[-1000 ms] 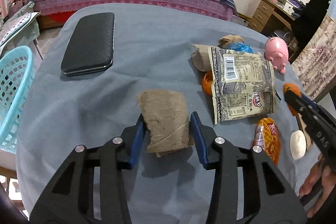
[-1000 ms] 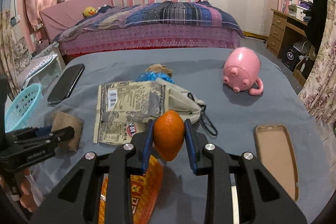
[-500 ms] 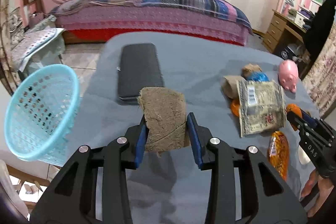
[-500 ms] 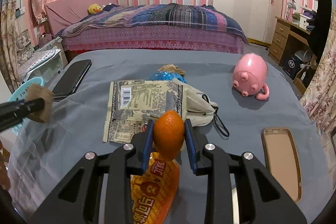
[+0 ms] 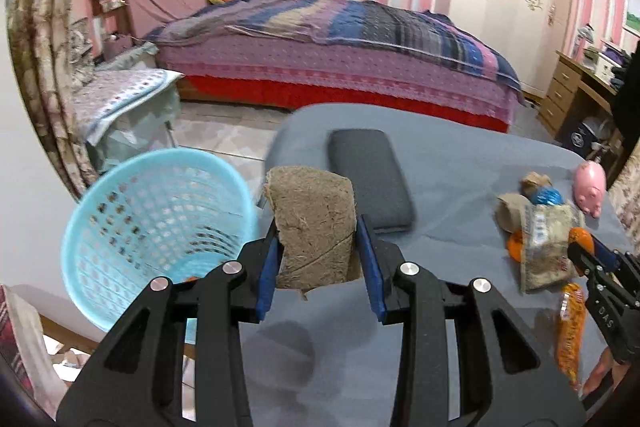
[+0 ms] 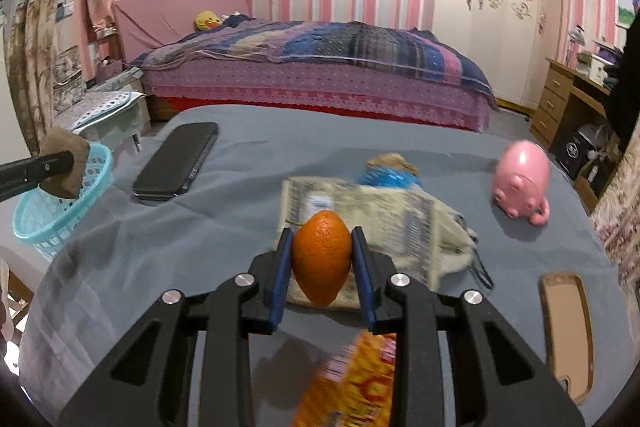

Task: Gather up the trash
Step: 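Drop the cardboard tube into the blue basket with left tool while right carries tangerine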

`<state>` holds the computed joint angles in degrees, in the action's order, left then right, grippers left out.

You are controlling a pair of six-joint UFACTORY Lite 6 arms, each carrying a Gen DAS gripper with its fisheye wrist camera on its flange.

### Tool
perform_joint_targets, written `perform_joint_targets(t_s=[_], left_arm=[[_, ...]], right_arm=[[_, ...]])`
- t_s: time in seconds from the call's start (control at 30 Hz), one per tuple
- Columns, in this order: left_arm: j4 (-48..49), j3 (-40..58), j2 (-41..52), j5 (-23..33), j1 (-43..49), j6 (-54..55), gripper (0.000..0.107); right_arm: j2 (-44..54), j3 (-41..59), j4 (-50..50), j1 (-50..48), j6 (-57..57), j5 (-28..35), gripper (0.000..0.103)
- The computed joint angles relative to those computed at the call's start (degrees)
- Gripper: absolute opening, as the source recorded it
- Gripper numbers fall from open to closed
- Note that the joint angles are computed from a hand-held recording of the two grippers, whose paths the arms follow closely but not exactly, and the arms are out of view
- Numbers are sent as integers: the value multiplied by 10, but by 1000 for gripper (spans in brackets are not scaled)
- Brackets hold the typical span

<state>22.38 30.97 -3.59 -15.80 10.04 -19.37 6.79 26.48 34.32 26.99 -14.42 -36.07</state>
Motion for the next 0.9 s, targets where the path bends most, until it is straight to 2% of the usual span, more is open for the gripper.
perform_joint_targets(t_s=[0.1,0.27,0.4,0.53,0.67,0.9], left_arm=[[96,17,12,-9,53,-77,36],[75,42,36,-14,107,-35,36],[142,71,73,-33,166,-78,36],[77,89,110,-54,196,17,36],[73,122,159,-74,237,51,36],[170,220,269,-93,312,-35,36]], right_arm=[[21,36,13,22,-2,4,30],[76,112,36,61,-10,4,30],[127,182,48,87,-15,12,30],[192,266,46,111,-11,27,30],[254,345,65,131,-43,43,30],[339,460,85,146,-76,77,30]])
